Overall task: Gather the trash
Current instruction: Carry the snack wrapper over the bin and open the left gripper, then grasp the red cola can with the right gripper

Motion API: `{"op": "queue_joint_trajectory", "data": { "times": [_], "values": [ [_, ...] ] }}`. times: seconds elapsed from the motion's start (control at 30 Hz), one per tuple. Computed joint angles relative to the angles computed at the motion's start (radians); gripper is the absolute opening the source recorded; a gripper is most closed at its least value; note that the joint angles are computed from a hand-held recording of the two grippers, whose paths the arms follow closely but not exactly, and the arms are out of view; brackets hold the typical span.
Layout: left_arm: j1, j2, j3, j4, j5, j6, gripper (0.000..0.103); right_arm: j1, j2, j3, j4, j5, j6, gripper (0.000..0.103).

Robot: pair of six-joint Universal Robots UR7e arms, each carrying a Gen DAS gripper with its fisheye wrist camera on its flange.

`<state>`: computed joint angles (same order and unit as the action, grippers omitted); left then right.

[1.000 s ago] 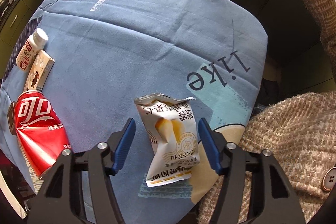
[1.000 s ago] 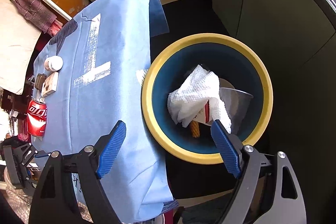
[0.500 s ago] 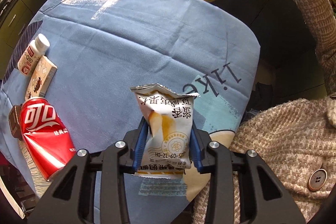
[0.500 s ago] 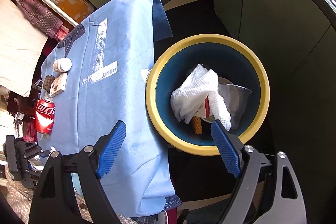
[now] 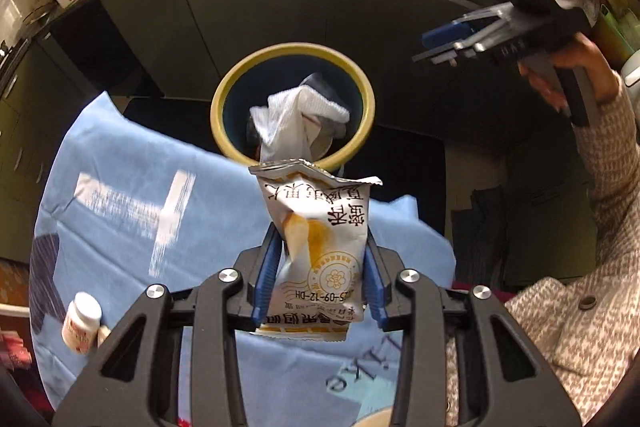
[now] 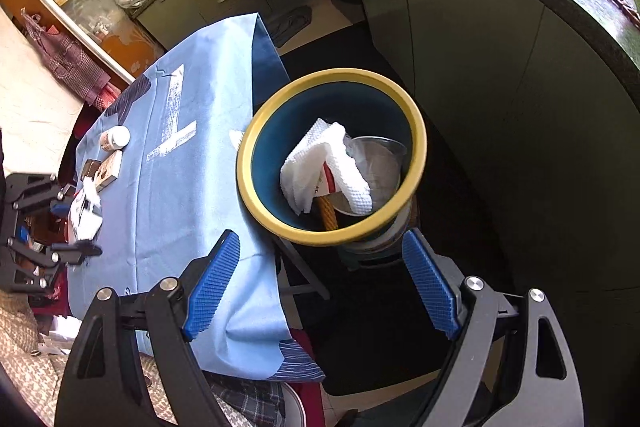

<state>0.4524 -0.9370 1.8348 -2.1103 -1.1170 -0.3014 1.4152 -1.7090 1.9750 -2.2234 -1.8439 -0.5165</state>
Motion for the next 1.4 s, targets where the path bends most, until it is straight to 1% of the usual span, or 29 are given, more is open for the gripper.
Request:
{"op": "queue_joint_trajectory", "data": {
  "times": [0.13,0.2,0.3,0.33,0.37,0.4,0.43,0.5,0.6,0.67,0.73,0.87,0.93,1.0,1.07,1.1,1.17,1.23,1.3,1.4],
  "values": [
    [0.056,0.149,-0.146,-0.058,0.026,0.083,0.038,-0.049,-0.036,0.009,0.010,0.023,-0.014,0.083],
    [0.085,0.217,-0.218,-0.063,0.031,0.107,0.039,-0.073,-0.053,0.013,0.014,0.036,-0.021,0.083],
    [0.119,0.310,-0.315,-0.052,0.086,0.116,0.039,-0.105,-0.075,0.021,0.022,0.052,-0.028,0.083],
    [0.130,0.335,-0.341,-0.047,0.096,0.113,0.041,-0.113,-0.081,0.023,0.026,0.055,-0.028,0.083],
    [0.141,0.358,-0.368,-0.034,0.102,0.104,0.045,-0.121,-0.086,0.024,0.030,0.059,-0.029,0.083],
    [0.151,0.383,-0.397,-0.014,0.110,0.095,0.056,-0.128,-0.091,0.026,0.034,0.060,-0.031,0.083],
    [0.157,0.403,-0.415,-0.007,0.128,0.091,0.061,-0.132,-0.094,0.027,0.038,0.059,-0.032,0.083],
    [0.162,0.427,-0.439,0.005,0.150,0.083,0.061,-0.139,-0.101,0.028,0.043,0.060,-0.036,0.083],
    [0.158,0.404,-0.420,-0.020,0.119,0.075,0.061,-0.140,-0.111,0.032,0.049,0.059,-0.042,0.083],
    [0.143,0.355,-0.370,-0.052,0.109,0.091,0.061,-0.137,-0.115,0.033,0.053,0.059,-0.048,0.083],
    [0.115,0.288,-0.304,-0.080,0.101,0.081,0.061,-0.127,-0.115,0.038,0.051,0.057,-0.049,0.083],
    [0.052,0.122,-0.151,-0.107,0.091,-0.007,0.063,-0.089,-0.106,0.048,0.056,0.045,-0.039,0.083],
    [0.014,0.026,-0.062,-0.099,0.109,-0.065,0.064,-0.067,-0.092,0.049,0.073,0.057,-0.017,0.083],
    [-0.036,-0.082,0.038,-0.079,0.135,-0.136,0.065,-0.038,-0.069,0.037,0.119,0.076,0.017,0.083],
    [-0.090,-0.185,0.131,-0.050,0.182,-0.217,0.066,0.016,-0.036,0.033,0.144,0.065,0.057,0.083],
    [-0.125,-0.245,0.179,-0.014,0.207,-0.276,0.067,0.050,-0.015,0.031,0.153,0.054,0.078,0.083],
    [-0.183,-0.355,0.256,0.073,0.231,-0.394,0.067,0.120,0.031,0.024,0.175,0.039,0.123,0.083],
    [-0.257,-0.466,0.307,0.236,0.259,-0.560,0.068,0.195,0.084,0.016,0.200,0.028,0.170,0.083],
    [-0.334,-0.564,0.341,0.419,0.271,-0.728,0.070,0.275,0.147,0.008,0.214,0.012,0.222,0.083],
    [-0.450,-0.700,0.376,0.676,0.240,-0.966,0.071,0.381,0.243,-0.002,0.218,0.025,0.318,0.083]
  ]
}}
